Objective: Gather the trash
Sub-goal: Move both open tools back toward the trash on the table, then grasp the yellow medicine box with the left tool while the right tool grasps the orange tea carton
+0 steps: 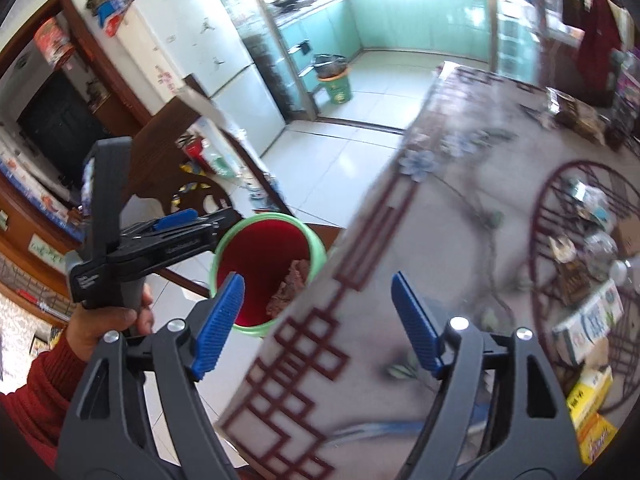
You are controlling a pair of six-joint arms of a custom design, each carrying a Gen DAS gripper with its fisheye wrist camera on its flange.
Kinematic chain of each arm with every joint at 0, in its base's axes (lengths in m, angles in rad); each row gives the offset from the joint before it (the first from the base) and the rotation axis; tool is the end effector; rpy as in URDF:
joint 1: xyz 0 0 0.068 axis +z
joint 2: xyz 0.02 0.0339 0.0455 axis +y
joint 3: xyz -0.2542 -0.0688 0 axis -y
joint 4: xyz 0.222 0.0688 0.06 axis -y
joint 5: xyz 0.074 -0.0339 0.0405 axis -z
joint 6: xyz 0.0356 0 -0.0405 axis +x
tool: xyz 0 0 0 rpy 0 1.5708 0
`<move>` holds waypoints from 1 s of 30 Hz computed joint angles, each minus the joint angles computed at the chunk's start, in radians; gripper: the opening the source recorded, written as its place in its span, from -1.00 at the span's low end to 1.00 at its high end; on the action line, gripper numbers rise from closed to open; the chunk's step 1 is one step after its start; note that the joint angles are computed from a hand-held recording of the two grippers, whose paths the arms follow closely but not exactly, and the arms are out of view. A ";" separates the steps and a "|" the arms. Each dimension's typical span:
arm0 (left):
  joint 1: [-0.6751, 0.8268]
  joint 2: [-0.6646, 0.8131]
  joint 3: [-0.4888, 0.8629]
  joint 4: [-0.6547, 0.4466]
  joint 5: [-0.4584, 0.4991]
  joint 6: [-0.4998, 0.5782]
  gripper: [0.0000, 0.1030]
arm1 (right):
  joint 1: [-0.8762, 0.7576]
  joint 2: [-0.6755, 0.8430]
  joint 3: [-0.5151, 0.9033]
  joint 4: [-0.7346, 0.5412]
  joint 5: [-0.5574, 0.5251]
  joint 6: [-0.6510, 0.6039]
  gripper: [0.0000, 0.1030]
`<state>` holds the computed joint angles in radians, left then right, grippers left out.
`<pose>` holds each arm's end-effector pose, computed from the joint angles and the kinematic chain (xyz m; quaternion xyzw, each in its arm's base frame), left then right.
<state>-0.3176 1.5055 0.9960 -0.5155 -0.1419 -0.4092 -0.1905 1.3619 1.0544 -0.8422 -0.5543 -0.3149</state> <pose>0.2706 -0.0837 0.2179 -0.0631 0.9587 -0.0318 0.2756 0.2389 -0.0270 0.2570 -0.1155 0.9352 0.2088 0.2615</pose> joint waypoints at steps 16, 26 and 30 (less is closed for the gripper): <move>-0.641 0.499 0.598 -0.119 0.064 -0.189 0.40 | -0.787 0.455 0.404 -0.294 0.313 -0.916 0.60; -0.798 0.972 1.261 -0.389 0.220 -0.232 0.40 | -0.912 0.664 0.523 -0.302 0.418 -1.158 0.61; -0.812 1.042 1.328 -0.407 0.237 -0.305 0.37 | -0.917 0.692 0.538 -0.301 0.422 -1.213 0.71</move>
